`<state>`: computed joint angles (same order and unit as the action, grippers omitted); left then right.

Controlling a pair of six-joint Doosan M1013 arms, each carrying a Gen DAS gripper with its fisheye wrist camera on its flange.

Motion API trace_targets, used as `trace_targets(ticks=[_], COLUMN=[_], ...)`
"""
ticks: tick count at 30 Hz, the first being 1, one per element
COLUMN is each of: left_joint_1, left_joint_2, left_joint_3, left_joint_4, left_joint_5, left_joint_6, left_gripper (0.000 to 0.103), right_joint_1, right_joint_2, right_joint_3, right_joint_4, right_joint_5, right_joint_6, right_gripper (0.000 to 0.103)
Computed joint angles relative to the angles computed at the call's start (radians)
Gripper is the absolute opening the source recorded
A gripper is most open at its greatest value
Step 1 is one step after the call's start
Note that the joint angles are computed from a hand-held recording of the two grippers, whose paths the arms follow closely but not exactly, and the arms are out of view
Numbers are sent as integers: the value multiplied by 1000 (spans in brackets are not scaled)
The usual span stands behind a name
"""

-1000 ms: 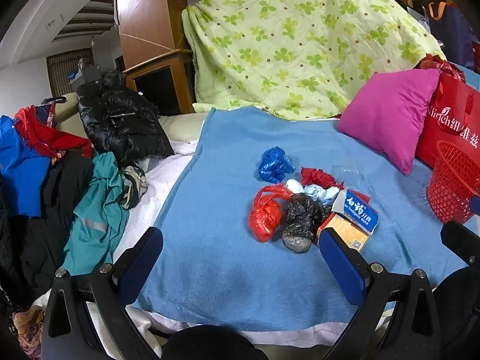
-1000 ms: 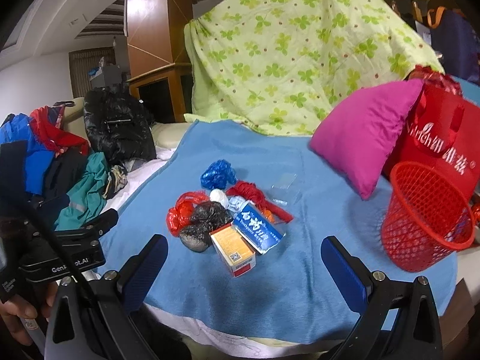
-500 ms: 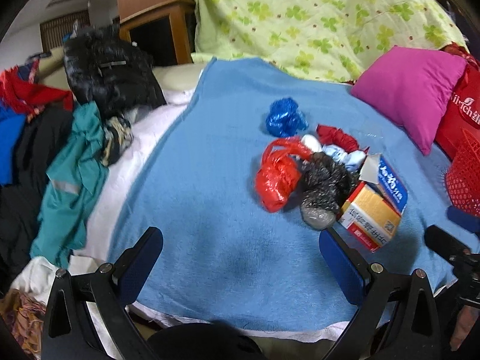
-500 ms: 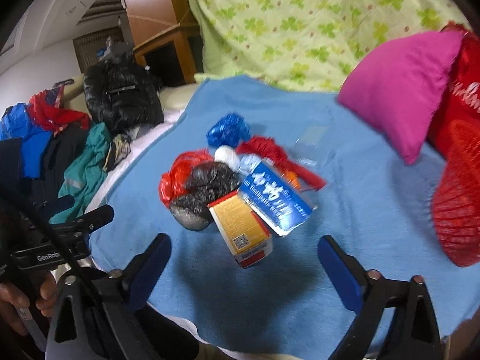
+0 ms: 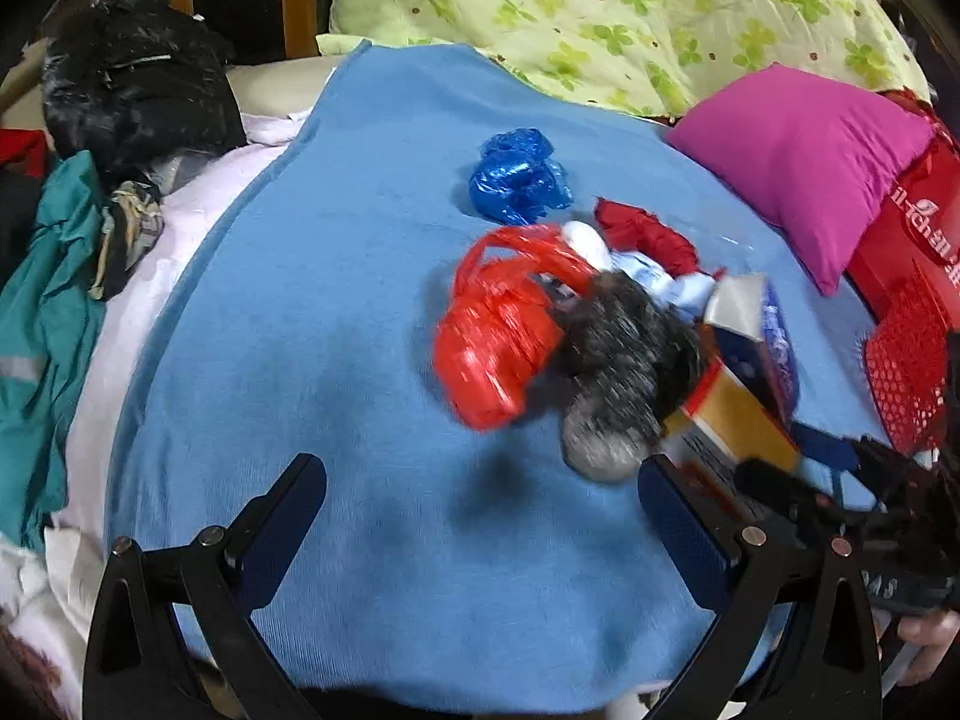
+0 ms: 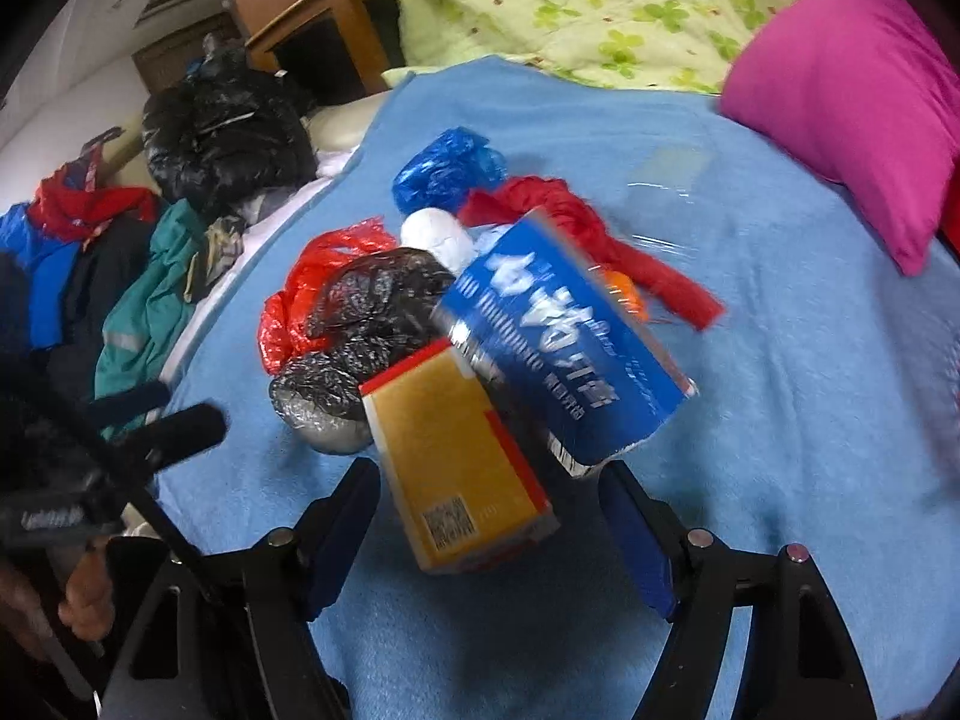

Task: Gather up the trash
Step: 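Grasp the yellow-orange box with the right tool while the left tool grasps the red plastic bag, then carry the red bag and yellow box to the red basket and release both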

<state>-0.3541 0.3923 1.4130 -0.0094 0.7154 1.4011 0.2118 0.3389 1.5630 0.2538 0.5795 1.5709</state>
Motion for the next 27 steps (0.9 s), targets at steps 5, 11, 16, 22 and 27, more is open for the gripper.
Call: trace_targets(ticks=[5,11,16,22,27], left_joint_1=[44,73,79,76,59], left_joint_2=[50,143,151,109,53], left_joint_3=[-73,-191,-189,-146,-130], left_joint_4=[-117,-284,-400,-360,-283], left_joint_5=[15,129,149,77,4], left_joint_6=[85,212,291,230,215], left_gripper=[100,60,38,29,28], right_joint_1=[5,10,-6,-67,-112], right_joint_2=[22,13,-23,-82,-157], right_joint_3=[-22,-10,28,96,177], right_joint_4=[24,53,147,500,743], right_joint_5=[27,16,-10,-30,-131], right_joint_6=[-52,-93,-170,-411,-584], right_gripper=[75,61,61,61,61])
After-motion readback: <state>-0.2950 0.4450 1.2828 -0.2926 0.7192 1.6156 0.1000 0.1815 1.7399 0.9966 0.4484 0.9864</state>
